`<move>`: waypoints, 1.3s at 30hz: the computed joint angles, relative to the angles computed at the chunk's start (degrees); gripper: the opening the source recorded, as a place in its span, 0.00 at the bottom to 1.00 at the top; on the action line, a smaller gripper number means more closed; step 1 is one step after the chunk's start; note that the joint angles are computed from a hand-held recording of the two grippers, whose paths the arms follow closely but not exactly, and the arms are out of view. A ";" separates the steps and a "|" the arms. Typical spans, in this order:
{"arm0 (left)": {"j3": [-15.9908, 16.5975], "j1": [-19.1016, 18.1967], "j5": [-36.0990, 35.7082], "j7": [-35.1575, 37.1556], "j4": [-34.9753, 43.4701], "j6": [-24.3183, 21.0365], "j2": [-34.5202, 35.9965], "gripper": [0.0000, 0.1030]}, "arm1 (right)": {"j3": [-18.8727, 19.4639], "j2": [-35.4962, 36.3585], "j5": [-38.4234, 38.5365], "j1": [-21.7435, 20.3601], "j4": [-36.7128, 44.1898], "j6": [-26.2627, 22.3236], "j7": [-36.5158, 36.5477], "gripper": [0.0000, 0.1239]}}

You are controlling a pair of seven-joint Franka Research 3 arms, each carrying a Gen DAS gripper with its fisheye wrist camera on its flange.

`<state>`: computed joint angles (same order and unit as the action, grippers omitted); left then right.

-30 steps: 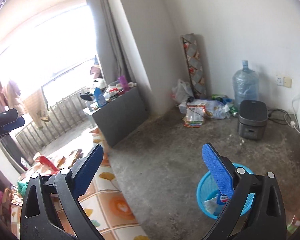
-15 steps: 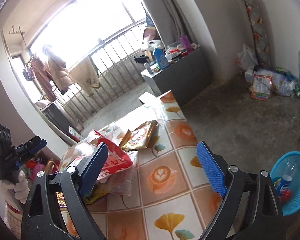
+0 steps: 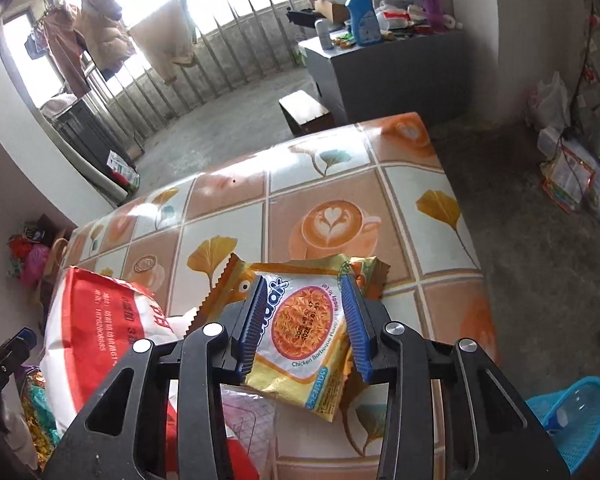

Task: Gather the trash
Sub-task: 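Grasp the yellow Enaak packet with the right tool while the left grasps the red-white bag, then lift the Enaak packet with the right tool while the left holds the red-white bag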

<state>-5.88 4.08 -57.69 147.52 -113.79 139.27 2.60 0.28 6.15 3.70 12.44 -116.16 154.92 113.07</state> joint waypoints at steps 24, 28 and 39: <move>6.01 4.19 -5.83 8.35 -9.54 -8.77 -6.55 0.19 | 11.21 -21.99 0.30 8.47 -22.27 0.40 17.69 0.08; 7.79 4.83 -9.67 9.94 -11.16 -10.39 -9.27 0.19 | 12.40 -24.67 -3.76 4.85 -22.96 -1.76 20.95 0.09; 11.93 4.53 -9.98 12.86 -16.93 -20.19 -18.25 0.19 | 14.73 -36.59 -5.86 0.46 -32.01 1.20 27.71 0.22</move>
